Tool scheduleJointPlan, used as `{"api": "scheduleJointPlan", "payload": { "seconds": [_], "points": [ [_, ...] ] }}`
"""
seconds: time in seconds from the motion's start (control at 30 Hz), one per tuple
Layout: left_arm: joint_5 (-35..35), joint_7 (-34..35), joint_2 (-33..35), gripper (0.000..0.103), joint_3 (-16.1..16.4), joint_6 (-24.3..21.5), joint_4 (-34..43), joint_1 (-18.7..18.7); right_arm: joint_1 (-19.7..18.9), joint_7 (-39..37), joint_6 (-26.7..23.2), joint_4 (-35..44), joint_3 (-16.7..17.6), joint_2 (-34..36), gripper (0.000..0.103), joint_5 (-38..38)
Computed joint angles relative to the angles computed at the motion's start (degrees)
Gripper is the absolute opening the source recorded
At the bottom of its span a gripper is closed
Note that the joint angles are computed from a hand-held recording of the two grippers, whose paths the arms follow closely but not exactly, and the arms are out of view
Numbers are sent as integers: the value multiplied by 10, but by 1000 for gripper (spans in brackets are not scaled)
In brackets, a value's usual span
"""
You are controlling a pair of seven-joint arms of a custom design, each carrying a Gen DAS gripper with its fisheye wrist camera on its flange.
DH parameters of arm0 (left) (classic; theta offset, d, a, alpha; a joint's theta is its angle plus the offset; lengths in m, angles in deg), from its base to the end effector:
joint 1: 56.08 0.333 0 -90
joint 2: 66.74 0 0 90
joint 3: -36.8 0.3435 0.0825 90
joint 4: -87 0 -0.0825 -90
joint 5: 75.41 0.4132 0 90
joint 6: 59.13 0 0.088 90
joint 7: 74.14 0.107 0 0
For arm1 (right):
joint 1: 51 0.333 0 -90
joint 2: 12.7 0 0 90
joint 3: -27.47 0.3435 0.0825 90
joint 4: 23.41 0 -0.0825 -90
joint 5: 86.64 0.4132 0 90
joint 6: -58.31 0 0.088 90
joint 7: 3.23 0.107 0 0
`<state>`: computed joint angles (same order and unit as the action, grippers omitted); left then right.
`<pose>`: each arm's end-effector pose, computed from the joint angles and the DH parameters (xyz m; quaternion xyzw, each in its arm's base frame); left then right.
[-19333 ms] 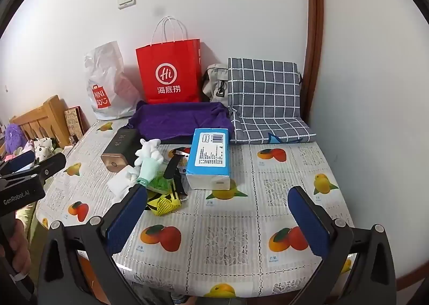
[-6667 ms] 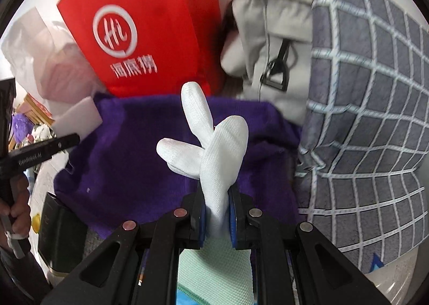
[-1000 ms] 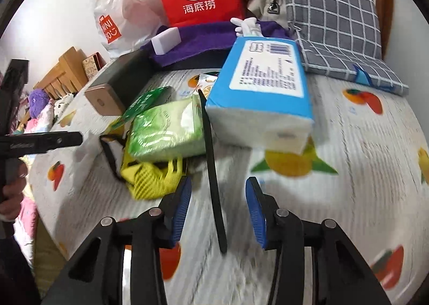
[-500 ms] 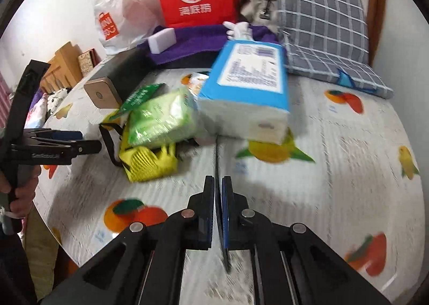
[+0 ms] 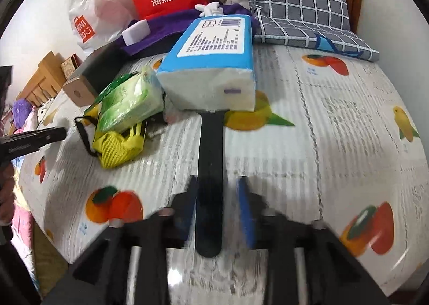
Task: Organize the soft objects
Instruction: 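Grasp the white tissue with the left gripper while the right gripper lifts the strap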
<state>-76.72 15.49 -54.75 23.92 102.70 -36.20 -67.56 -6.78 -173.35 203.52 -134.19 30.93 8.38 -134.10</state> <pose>0.5746 -0.2541 0.3638 -0.5441 0.8057 -0.2110 0.1019 0.4477 0.5002 0.3236 -0.5780 0.7668 -0.1725 0.2196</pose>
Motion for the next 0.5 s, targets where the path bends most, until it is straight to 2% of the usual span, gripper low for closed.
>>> {"api": "scheduleJointPlan", "payload": {
  "seconds": [0.1,0.17,0.27,0.5],
  "points": [
    [-22,16,-6,23,-8,7,-8,9,8,-16,-17,27,-5,22,42,-21],
    [-42,33,-10,24,-14,10,-11,15,14,-34,-33,39,-6,30,40,-27],
    [-72,59,-13,23,-21,13,-13,21,16,-44,-36,38,-6,29,21,-31],
    [-92,80,-23,23,-19,20,-12,18,16,-39,-21,24,-3,9,21,-26]
  ]
}}
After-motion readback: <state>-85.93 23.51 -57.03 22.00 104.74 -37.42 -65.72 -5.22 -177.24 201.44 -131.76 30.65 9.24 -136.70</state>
